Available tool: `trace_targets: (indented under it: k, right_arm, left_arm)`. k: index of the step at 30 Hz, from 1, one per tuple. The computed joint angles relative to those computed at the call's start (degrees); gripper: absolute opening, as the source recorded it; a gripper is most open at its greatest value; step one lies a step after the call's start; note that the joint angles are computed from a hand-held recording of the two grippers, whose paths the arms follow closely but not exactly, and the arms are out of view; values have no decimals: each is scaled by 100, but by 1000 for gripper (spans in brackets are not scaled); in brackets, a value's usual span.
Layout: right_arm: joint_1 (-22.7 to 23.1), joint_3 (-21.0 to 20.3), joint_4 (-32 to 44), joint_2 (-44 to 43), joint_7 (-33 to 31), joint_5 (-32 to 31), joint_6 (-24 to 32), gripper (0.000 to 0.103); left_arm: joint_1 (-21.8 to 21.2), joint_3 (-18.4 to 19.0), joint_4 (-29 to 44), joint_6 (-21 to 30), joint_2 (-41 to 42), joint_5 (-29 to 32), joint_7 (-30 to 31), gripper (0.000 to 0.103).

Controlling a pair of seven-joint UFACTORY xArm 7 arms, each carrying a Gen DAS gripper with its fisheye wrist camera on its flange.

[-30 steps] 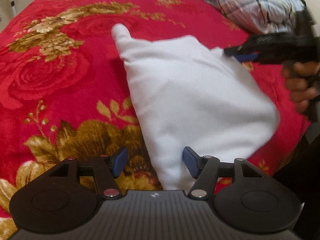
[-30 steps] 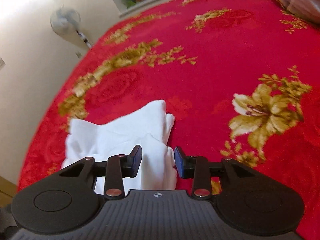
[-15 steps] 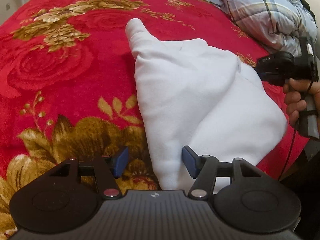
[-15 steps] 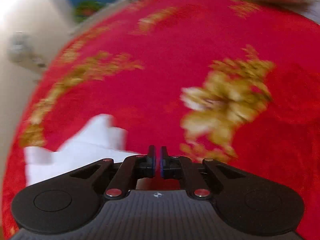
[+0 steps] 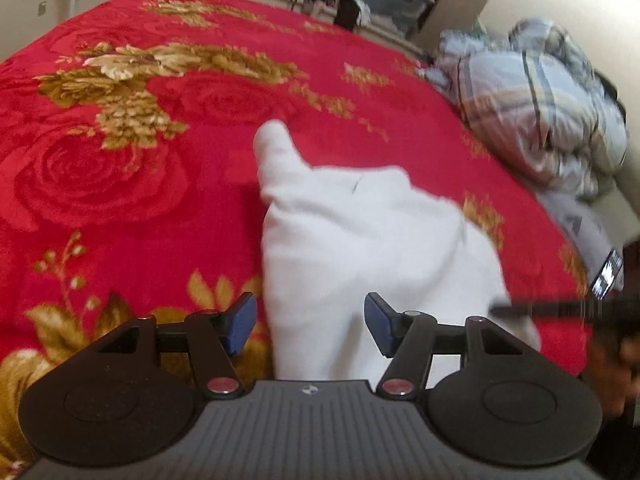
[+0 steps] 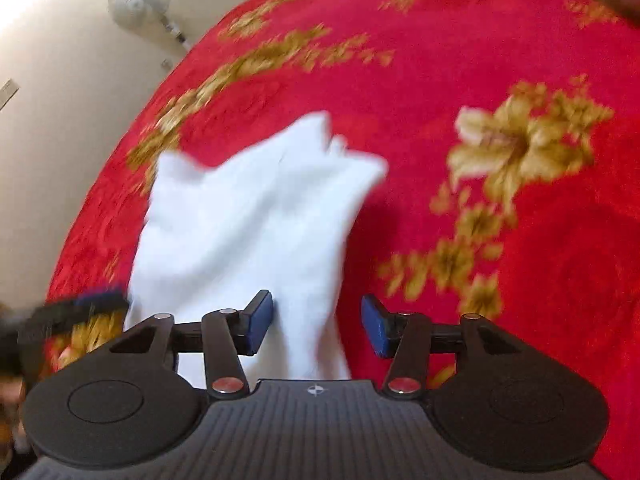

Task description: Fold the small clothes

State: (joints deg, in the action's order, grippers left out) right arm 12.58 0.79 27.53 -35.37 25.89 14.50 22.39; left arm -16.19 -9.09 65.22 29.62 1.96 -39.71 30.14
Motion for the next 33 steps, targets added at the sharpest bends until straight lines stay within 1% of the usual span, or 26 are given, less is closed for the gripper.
trace_targets:
  k: [1,2,3,4,5,6,7,8,9,10,11,12,13,14,15,17,20,22,24,26,27,28,29,30,31,33]
  right_arm:
    - [219,-172,-97,-129,-241,108,21,24]
    - [348,-265,-161,-204,-418,175,34,17]
    - [379,-302,-196,-257,-520,201,74,16]
    - [369,-328,-254,-320,-583,230,84,14]
    - [349,-357,-314,-363,-606,277,120,14]
    - [294,-375,-308,-341,-585,309,209,14]
    - [285,-419,-256,-168,-623,357,195,14]
    - [320,-482,-238,-82,-724,426,145,15]
    - [323,-450,-203,-36,-760,456,110,16]
    - [263,-378,-169,-48,-758,425,92,21]
    - [162,-215,-116,-12,-636,375,-36,24]
    - [56,-107,-102,18,-527,324,-251,36]
    - [-28,-23,-116,50,-393,306,-567,53]
    - [-66,7,-99,134,-268,308,-828,59]
    - [-85,10,-61,265,-142,319,-1044,63]
    - [51,-196,153,704,-142,346,-1180,63]
    - [-34,-175,441,1227,13,291,-1032,63]
    - [308,-478,569,1504,-223,681,-1076,63]
    - [412,-505,631,1685,-384,878,-1143,63]
    - [399,-390,642,1784,-405,945,-1296,58]
    - [478,-418,652,1812,-489,1046,-1376,49]
    - [512,-419,669,1848,-531,1107,-1446,44]
    - [341,-243,690,1865,-369,953,-1461,40]
    - [344,-228,701,1874,-364,942,-1493,33]
    - [339,-215,708,1879,-342,938,-1546,29]
    - [319,-165,714,1881,-216,928,-1732,27]
  left_arm:
    - [-11,-27,33,-100,42,-231,107,65]
    - [-15,-42,98,-146,114,-333,146,65]
    - [-18,-58,140,-186,171,-362,130,65]
    - [77,-177,183,-222,236,-263,16,65]
    - [-62,-60,243,-241,333,76,-261,65]
    - [-104,-28,333,-163,454,623,-628,66]
    - [-255,122,403,-76,552,1135,-985,67]
    - [-276,143,435,-57,613,1407,-1238,70]
    - [-58,-77,456,-53,630,1440,-1369,70]
    - [-58,-56,496,9,636,1335,-1383,69]
    - [15,-109,524,31,632,1128,-1299,69]
    - [79,-161,522,-3,621,897,-1154,69]
    - [141,-206,532,-27,624,633,-985,69]
    - [186,-227,604,50,676,456,-893,69]
    - [243,-236,665,158,730,273,-813,69]
    - [341,-233,859,428,922,-22,-837,70]
    - [458,-275,1025,642,1136,-407,-806,70]
    - [507,-335,1110,599,1264,-630,-668,70]
    - [539,-404,1149,515,1361,-835,-511,70]
    - [534,-467,1155,385,1426,-988,-389,68]
    - [502,-470,1138,299,1427,-960,-389,66]
    - [457,-463,1114,209,1408,-872,-413,57]
    - [430,-462,1099,146,1388,-798,-417,45]
    - [422,-476,1082,106,1335,-763,-386,37]
    - [439,-502,1074,104,1273,-803,-314,35]
    - [442,-538,1049,-18,1081,-901,-31,34]
